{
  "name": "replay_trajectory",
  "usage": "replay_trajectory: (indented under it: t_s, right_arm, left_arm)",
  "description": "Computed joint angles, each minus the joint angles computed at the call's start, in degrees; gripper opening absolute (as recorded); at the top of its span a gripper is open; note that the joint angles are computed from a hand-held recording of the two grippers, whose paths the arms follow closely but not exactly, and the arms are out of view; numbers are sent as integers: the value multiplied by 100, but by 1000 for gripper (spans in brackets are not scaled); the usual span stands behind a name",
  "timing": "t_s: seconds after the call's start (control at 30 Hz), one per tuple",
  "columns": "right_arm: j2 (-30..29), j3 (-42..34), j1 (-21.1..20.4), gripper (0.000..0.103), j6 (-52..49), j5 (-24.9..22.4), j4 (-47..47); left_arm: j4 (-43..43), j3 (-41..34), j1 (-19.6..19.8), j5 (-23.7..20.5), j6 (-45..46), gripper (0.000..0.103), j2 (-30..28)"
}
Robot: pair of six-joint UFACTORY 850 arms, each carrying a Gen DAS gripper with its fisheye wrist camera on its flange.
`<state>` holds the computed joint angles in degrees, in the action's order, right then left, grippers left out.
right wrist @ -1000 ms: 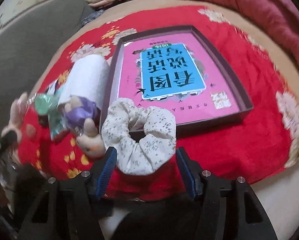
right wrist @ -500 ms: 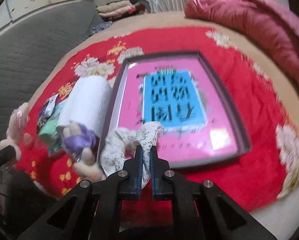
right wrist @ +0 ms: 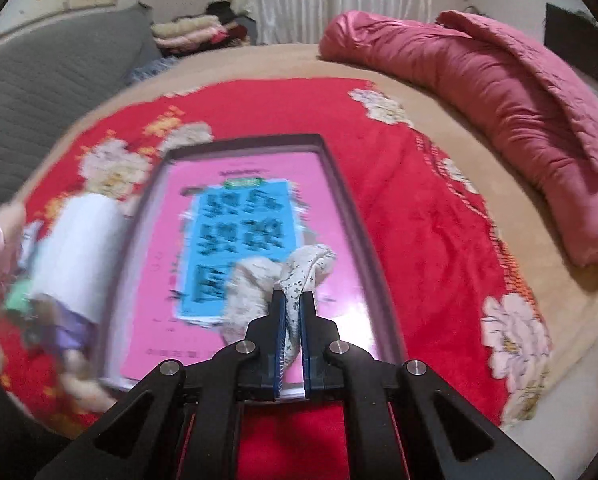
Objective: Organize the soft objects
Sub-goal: 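Lower the scrunchie onto the pink book box and open the right tool, then lower the pink-dressed bunny onto the pink book box, open the left tool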
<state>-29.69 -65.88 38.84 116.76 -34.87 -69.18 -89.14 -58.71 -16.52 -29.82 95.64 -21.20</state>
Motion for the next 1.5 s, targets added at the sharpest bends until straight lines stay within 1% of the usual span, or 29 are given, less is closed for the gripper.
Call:
replay_trajectory:
  t_s: [0.1,0.2,0.27,0.43,0.53,0.57,0.6,0.67,0.73,0.8,0.9,1.0,1.07,1.13,1.23,1.3,1.37,1.43,1.5]
  right_arm:
    - [-8,71,3,7,-12,-225,66]
    - [72,208,-16,7,215,-168,-93]
    - [67,203,23,7,135,-318,-74]
    - [57,224,2,8,158,-287,-49]
    - [46,221,-13,16,119,-237,-13]
    - [44,221,-12,22,112,-224,-11]
    - [50,231,0,32,155,-242,-48]
    - [84,274,26,42,305,-297,-169]
    - [117,315,60,47,448,-370,-266]
    - [143,348,111,54,599,-521,-314]
    - [207,419,200,61,855,-789,-387]
    - [158,419,287,65,834,-1030,-307]
    - [134,403,267,65,700,-966,-159]
    - [144,381,310,65,724,-1167,-156]
    - [177,448,354,65,922,-1235,-324]
    - [196,481,374,69,1015,-1290,-342]
    - [204,498,398,72,1103,-1377,-357]
    - [198,492,412,72,1112,-1437,-343]
    - [184,469,416,72,1069,-1457,-317]
  left_arm:
    - [208,-277,-254,139,-265,38,-222]
    - [565,-563,-446,275,-725,38,-470]
    - [827,-715,-538,358,-1031,38,-603]
    - [1314,-972,-726,590,-1548,38,-866]
    - [1660,-1108,-796,686,-1912,38,-1011]
    - [1812,-1169,-815,721,-2065,38,-1068]
    - [1961,-1219,-829,729,-2221,38,-1112]
    - [2286,-1303,-869,788,-2569,38,-1198]
    - [2566,-1384,-912,866,-2845,38,-1275]
    - [2742,-1427,-940,898,-3023,38,-1326]
    - [3035,-1495,-981,940,-3271,39,-1393]
    - [3369,-1577,-1033,973,-3575,39,-1474]
    - [3496,-1620,-1066,1002,-3694,39,-1520]
    - [3616,-1657,-1088,1018,-3834,39,-1580]
    - [3732,-1714,-1079,901,-3971,39,-1653]
    - [3773,-1711,-1078,897,-4024,39,-1659]
    - [3695,-1724,-1046,802,-3982,39,-1673]
    - [3707,-1757,-1014,677,-4019,39,-1698]
    - [3792,-1758,-1013,680,-4104,40,-1700]
